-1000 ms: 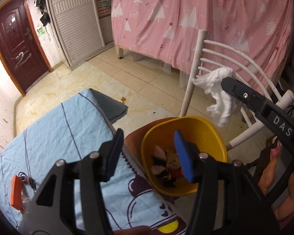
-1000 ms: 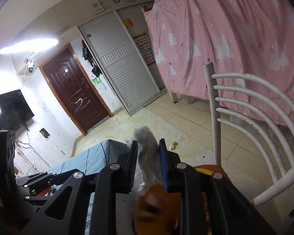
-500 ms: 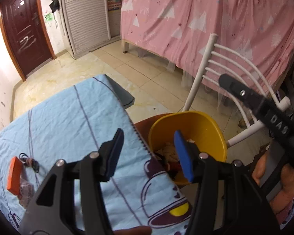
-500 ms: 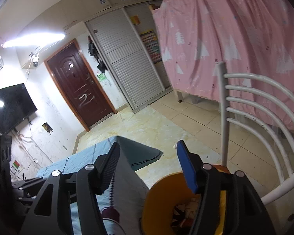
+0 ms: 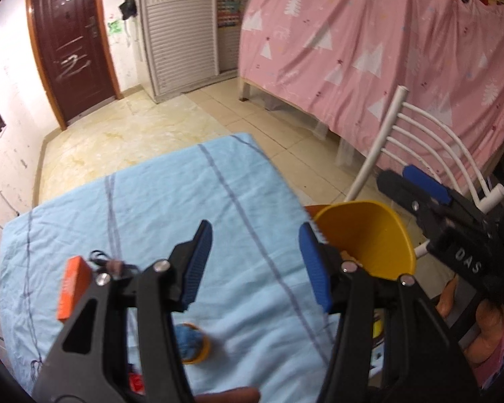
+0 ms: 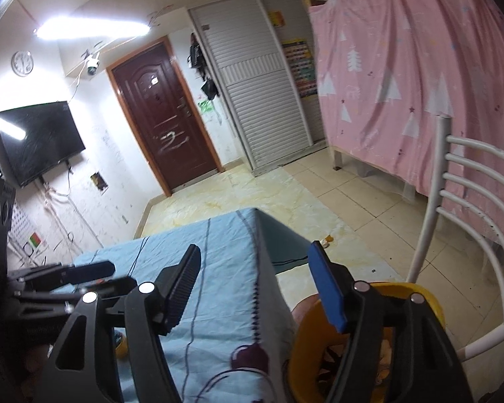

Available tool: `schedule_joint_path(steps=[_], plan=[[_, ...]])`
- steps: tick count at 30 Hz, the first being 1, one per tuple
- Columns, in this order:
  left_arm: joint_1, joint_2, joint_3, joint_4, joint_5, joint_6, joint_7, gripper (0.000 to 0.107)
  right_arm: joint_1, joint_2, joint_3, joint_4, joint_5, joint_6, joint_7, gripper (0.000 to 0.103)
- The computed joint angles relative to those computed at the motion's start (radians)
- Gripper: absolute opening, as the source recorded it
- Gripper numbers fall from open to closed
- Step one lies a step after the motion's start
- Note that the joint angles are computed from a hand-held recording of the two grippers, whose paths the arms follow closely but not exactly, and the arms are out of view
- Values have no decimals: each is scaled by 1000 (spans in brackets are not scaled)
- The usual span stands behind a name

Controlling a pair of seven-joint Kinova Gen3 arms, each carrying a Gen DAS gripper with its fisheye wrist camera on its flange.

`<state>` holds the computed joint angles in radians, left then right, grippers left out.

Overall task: Collect trash
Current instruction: 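Move both open tools back over the items on the bed, then grasp the orange box with the left tool while the right tool grasps the printed snack bag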

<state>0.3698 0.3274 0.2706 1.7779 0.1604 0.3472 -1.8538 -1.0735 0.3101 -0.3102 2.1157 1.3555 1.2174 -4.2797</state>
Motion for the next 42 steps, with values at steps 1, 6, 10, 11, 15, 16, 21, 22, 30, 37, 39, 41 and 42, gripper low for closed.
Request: schedule_joint_path(steps=[1, 6, 10, 11, 15, 16, 21, 22, 30, 37, 39, 41, 42], plan=[[-19, -3, 6, 4, 8, -1, -12, 51, 5, 8, 1, -15, 3, -10, 16, 61], [-83, -16, 1, 23, 30, -15, -50, 51, 14, 35, 15, -69, 21, -61, 74, 62], [-116, -22, -22, 33, 33, -15, -55, 64, 27, 64, 34, -122, 39, -124, 145, 63], [-121, -24, -30, 36, 30, -19, -55, 64, 30, 73, 39, -138, 42, -141, 167, 63], [-159, -22, -49, 38, 25, -18, -59, 64, 31, 102, 62, -190, 50, -197, 232, 63], [-165, -20, -57, 39, 20, -18, -58, 64, 32, 111, 67, -207, 51, -214, 253, 64], [-193, 2, -86, 29, 2, -5, -49, 64, 20, 142, 92, -271, 31, -265, 343, 65], [-188, 8, -100, 26, -10, 1, -37, 64, 19, 143, 99, -276, 30, -277, 354, 66], [-230, 66, -97, -7, -28, 58, -29, 64, -11, 180, 137, -364, -28, -318, 489, 69], [-310, 120, -38, -52, 60, 129, -118, 43, -22, 214, 174, -441, -73, -388, 619, 70], [-309, 122, -44, -52, 71, 130, -130, 27, -27, 229, 185, -472, -94, -410, 666, 71], [-312, 120, -48, -41, 83, 111, -141, 22, -30, 247, 199, -502, -111, -440, 713, 71], [-309, 116, -53, -33, 85, 95, -140, 22, -32, 252, 207, -513, -122, -453, 732, 71]])
